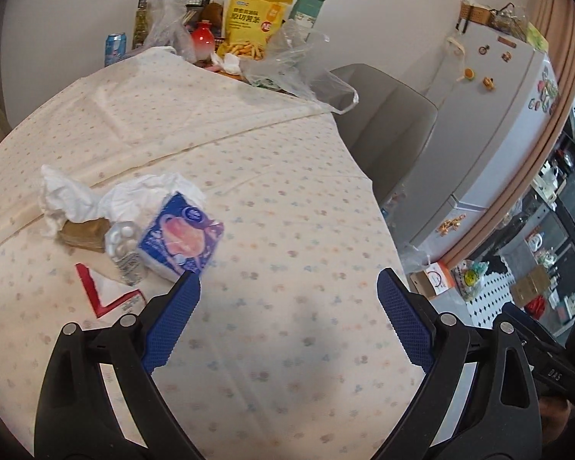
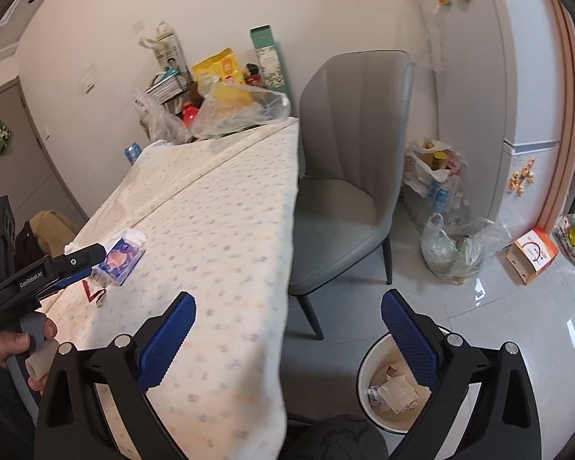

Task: Collect trash
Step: 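Move the left gripper back to the table toward the red-and-white card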

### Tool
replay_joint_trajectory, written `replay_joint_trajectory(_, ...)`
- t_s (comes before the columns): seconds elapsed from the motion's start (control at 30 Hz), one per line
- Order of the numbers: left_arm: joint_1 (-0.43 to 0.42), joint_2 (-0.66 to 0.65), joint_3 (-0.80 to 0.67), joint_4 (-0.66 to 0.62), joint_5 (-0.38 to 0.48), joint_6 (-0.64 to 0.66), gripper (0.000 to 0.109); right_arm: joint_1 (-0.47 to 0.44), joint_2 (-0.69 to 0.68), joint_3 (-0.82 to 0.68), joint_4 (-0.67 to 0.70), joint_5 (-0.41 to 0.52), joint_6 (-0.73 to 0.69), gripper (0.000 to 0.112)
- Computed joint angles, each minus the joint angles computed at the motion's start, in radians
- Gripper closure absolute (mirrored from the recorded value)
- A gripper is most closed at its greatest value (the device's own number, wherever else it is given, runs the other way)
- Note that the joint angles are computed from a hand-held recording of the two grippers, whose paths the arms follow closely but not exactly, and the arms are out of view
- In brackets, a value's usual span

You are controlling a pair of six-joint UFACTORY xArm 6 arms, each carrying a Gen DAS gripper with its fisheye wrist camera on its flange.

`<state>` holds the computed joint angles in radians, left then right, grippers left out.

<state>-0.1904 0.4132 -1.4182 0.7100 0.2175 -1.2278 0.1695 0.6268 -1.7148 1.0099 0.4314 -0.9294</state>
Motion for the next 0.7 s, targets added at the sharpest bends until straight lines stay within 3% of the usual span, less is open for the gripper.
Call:
replay_joint_trajectory(0.23,0.079,-0.099,0.14,0.23,-0.026,-0.262,0.018,0.05,-0.005,-0.002,-0.051,-0.001,0.027,0.018)
replay_joint_trajectory(0.53,0.183,-0.149,0.262,0.305,-0.117,-0.385,0.055,0.092,-0.007,-0.002,-0.091,-0.002,0.063,0.019)
replay_joint_trajectory(0.7,0.22,-0.151,0.288,0.351,-0.142,-0.448,0.062,0.117,-0.009,-0.005,-0.13,-0.001,0.082,0.02)
